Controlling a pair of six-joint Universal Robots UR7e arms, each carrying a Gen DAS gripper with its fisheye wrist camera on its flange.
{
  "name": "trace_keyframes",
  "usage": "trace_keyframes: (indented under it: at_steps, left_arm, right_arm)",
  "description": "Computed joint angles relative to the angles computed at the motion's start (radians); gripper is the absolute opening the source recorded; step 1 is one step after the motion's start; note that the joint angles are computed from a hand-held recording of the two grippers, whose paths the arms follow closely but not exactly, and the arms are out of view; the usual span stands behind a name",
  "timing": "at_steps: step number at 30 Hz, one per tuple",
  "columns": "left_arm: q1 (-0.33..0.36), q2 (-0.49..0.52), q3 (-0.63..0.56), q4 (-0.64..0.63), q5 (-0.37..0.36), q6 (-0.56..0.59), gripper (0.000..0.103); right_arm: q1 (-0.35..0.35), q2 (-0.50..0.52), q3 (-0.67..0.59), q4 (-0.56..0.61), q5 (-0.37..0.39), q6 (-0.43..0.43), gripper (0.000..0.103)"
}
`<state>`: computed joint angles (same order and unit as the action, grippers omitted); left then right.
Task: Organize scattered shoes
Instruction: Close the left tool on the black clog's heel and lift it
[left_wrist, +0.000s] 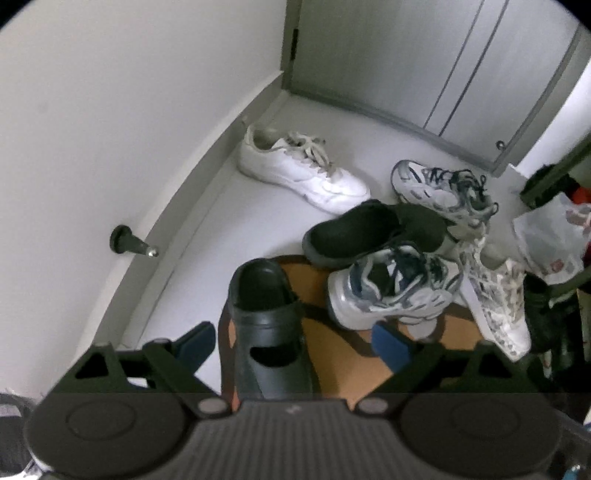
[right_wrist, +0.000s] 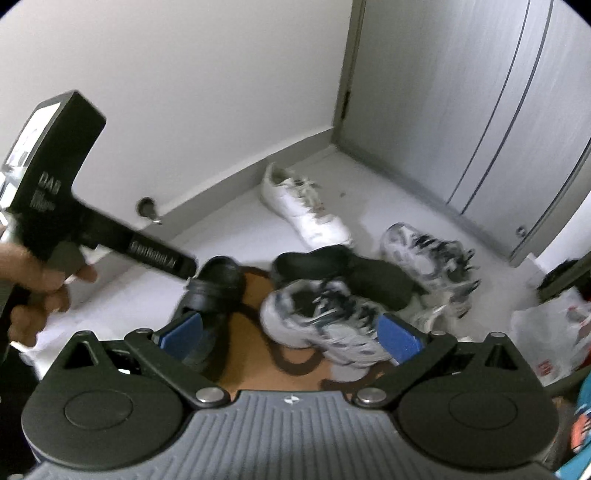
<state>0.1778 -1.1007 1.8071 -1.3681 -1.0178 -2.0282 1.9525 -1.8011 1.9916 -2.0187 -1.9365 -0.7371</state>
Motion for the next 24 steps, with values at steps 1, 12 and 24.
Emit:
trace_keyframes:
  at_steps: [1, 12, 24]
  left_arm:
    - [0.0, -0.001, 0.0, 0.009, -0.004, 0.003, 0.093]
    - [-0.023, -0.113, 0.176, -0.071, 0.007, 0.037, 0.089]
    - [-0.013, -0.217, 0.435, -0.327, 0.081, -0.007, 0.087]
  right_arm:
    - [-0.005, -0.007, -0.006, 0.018, 0.016, 0.009, 0.103]
    - [-0.05, -0.07, 0.017, 0.052, 0.041, 0.004, 0.103]
    - [0.025, -0.075, 0.006, 0.139, -0.022, 0.051, 0.103]
